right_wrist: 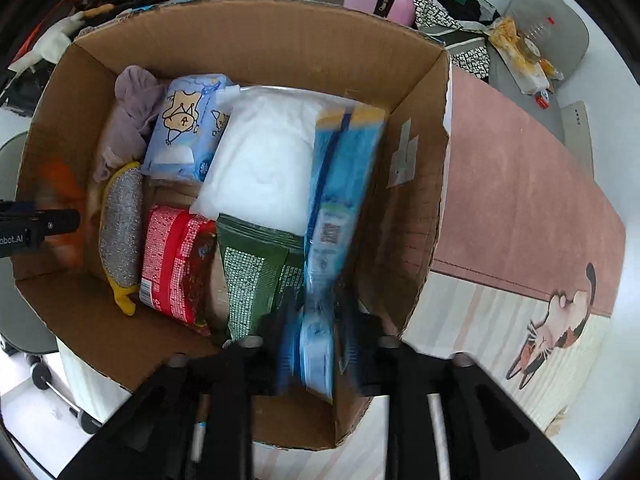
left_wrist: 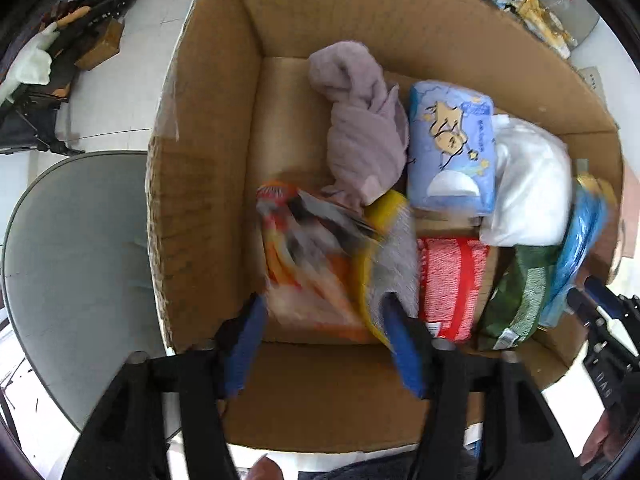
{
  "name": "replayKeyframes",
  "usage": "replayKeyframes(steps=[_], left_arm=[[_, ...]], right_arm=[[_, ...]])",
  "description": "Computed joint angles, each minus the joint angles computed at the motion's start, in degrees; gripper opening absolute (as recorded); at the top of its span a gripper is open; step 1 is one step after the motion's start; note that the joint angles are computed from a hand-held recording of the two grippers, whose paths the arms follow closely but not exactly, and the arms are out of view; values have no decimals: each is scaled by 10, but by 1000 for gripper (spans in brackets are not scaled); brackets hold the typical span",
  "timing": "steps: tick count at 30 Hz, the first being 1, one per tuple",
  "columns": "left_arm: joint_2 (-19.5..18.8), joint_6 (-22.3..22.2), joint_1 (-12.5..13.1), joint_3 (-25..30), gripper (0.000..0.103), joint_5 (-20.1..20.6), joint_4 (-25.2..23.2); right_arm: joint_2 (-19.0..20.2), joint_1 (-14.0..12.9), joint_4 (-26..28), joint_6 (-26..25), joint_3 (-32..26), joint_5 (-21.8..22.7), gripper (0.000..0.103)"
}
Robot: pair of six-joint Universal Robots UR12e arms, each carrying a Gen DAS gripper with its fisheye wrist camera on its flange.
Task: Organize soft objects
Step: 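Lower both items into the box and open both grippers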
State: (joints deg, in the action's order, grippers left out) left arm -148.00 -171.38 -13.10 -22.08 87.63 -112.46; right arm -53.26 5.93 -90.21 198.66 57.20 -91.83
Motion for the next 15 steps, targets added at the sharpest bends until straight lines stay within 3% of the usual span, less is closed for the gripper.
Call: replayKeyframes(steps=[1, 3, 7, 9, 13, 15], left_arm=[[1, 0, 1, 0, 81, -4, 3], [5, 6, 0, -4, 83, -4, 10], [26, 8, -2, -32, 83, 4, 41], [40, 7, -4, -55, 83, 8, 64], [81, 1, -10, -125, 83, 29, 142], [97, -4, -12, -156, 83, 38, 174]], right_arm=[[-1, -1, -2, 5, 1, 5, 50], [-5, -3, -13, 14, 4, 14, 68], [-9, -6, -18, 35, 7, 28, 77], [-13, -6, -24, 43, 11, 29, 88], [-22, -5, -38, 64, 24, 42, 91], [-26, -2, -47, 75, 28, 43, 103]])
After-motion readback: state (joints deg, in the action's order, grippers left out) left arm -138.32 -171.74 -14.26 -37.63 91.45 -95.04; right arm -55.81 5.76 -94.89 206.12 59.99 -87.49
